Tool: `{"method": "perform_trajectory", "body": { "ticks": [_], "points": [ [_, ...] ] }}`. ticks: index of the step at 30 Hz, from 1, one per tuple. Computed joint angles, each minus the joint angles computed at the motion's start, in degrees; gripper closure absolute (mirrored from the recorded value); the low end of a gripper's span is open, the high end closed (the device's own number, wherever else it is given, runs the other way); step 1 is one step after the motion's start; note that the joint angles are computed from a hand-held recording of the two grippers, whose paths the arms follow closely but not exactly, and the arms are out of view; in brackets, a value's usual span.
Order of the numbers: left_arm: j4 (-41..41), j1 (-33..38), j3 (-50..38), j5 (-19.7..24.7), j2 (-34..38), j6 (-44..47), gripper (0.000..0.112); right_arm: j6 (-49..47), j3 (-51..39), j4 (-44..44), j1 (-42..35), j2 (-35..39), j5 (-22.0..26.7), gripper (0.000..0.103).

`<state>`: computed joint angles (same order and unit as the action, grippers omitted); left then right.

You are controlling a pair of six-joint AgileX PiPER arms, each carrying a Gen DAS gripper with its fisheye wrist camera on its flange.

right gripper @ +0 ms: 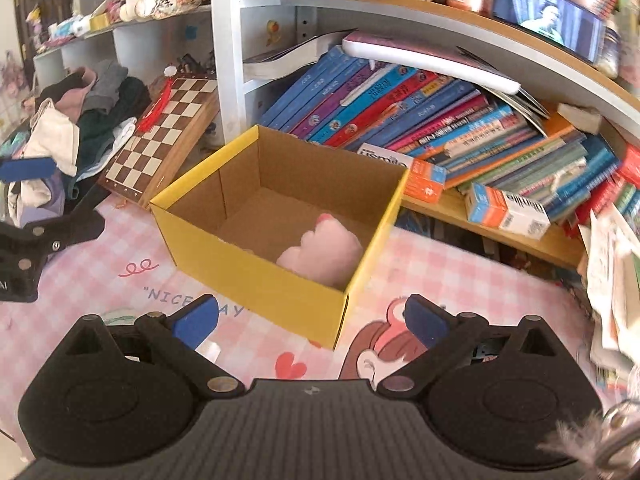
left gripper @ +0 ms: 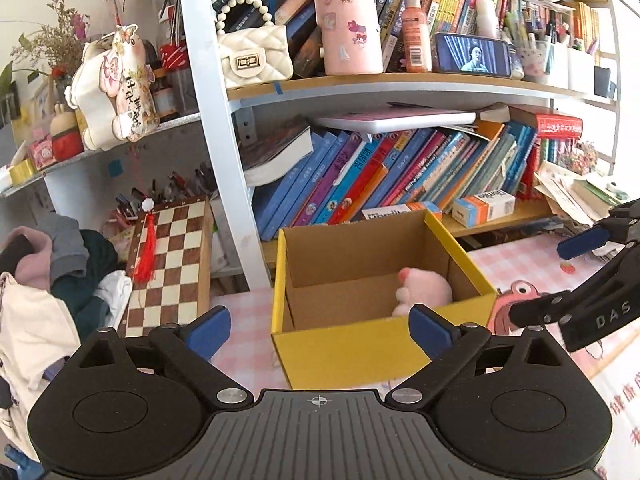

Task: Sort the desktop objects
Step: 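Withdraw both tools from the box back toward the remaining objects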

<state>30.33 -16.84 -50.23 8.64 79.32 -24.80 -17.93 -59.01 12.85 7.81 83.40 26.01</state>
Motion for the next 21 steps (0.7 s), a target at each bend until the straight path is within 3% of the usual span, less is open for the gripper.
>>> {"method": "perform_trajectory", "body": {
  "ticks": [2, 4, 10, 21],
  "points": [
    [1.5, 0.4, 2.5, -0.8, -1.8, -2.0, 0.012, 3.6, 2.9, -2.1, 1.0, -2.5, -1.1, 0.002],
    [-3.3, 1.1, 4.5, -1.4, -3.3, 1.8, 0.012, 9.5, 6.0, -6.8, 2.6, -5.0, -2.4, 0.001],
    [-28.4, 4.1, 10.0, -2.4, -7.1, 25.3, 0.012, 31.7, 13.9, -23.8, 8.4, -10.4, -4.2, 0.001],
    [-60.2, 9.6, 19.8, -1.7, -13.8, 59.3, 0.012, 74.7, 24.6, -53.7, 22.1, -15.7, -0.1, 0.001]
  ]
}}
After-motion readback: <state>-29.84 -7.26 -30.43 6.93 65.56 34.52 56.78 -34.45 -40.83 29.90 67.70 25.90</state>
